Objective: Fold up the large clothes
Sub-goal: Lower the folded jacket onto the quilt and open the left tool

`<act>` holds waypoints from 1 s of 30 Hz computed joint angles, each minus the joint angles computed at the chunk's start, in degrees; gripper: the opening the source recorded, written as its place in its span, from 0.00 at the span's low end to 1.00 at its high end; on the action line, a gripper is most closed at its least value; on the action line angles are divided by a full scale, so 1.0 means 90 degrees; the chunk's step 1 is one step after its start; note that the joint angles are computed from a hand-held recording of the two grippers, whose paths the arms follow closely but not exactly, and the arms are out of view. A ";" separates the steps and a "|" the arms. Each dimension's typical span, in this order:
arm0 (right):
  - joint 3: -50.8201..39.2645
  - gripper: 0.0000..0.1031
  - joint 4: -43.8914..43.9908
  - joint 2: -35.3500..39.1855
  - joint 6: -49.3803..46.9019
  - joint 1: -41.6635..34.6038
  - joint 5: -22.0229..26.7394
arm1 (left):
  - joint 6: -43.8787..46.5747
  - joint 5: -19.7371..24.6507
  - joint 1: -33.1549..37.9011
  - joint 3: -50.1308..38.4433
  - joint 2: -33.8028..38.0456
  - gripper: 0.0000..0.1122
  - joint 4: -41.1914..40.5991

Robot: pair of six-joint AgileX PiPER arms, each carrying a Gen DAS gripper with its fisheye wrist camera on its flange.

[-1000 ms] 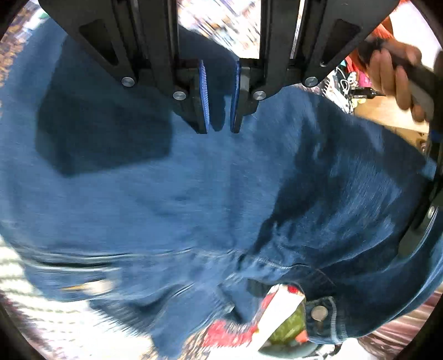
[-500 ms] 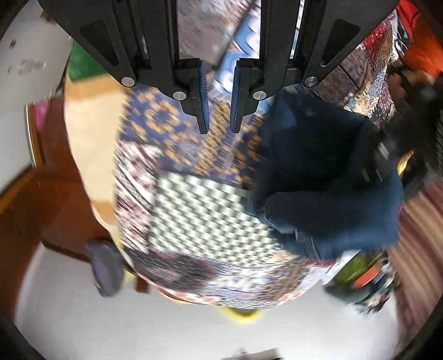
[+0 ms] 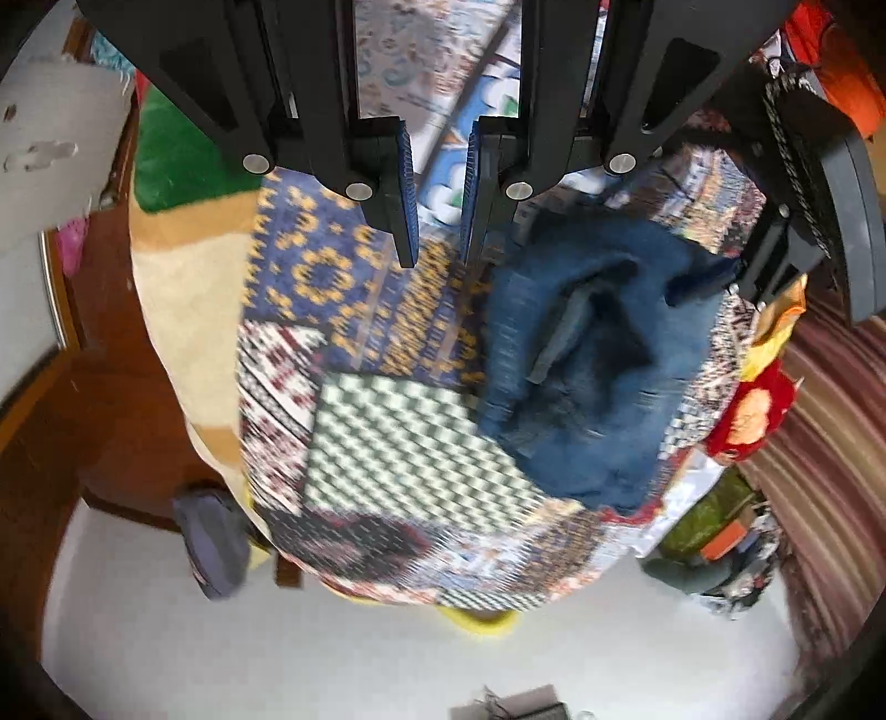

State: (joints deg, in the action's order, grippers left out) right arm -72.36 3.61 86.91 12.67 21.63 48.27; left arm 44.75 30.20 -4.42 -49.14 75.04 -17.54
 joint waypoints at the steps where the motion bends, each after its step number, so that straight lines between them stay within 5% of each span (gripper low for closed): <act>1: -0.0186 0.10 -0.0054 0.0047 0.0052 0.0152 0.0044 | 0.0037 0.0163 0.0192 -0.0045 -0.0091 0.72 -0.0069; 5: -0.0823 0.10 -0.0200 0.0316 0.0174 0.0645 0.0145 | 0.0804 0.0835 0.1313 -0.0290 -0.0363 0.81 -0.0949; 10: -0.1740 0.10 -0.0312 0.0976 0.0196 0.1257 0.0275 | 0.1679 0.0978 0.2699 -0.0726 -0.0285 0.88 -0.1771; 13: -0.2250 0.10 -0.0531 0.1471 0.0212 0.1593 0.0406 | 0.1569 0.0850 0.3076 -0.0988 0.0077 0.90 -0.1718; 17: -0.2843 0.10 -0.1150 0.2295 0.0261 0.1945 0.0824 | 0.1205 0.1399 0.3481 -0.1584 0.1074 0.91 -0.1650; 22: -0.2391 0.10 -0.1963 0.2596 0.0598 0.2066 0.0607 | 0.0917 0.1765 0.3488 -0.1757 0.2128 0.91 -0.1300; 26: -0.1620 0.10 -0.1821 0.2300 0.0570 0.1860 0.0052 | 0.1382 0.2091 0.3820 -0.1771 0.2389 0.92 -0.1884; 30: -0.1323 0.10 -0.2276 0.2137 0.1061 0.1947 0.0115 | 0.1602 0.2081 0.3926 -0.1659 0.2371 0.92 -0.2047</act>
State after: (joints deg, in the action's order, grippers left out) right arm -84.27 -16.87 106.15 22.22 39.16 49.31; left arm 59.17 48.93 30.91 -64.07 96.38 -35.96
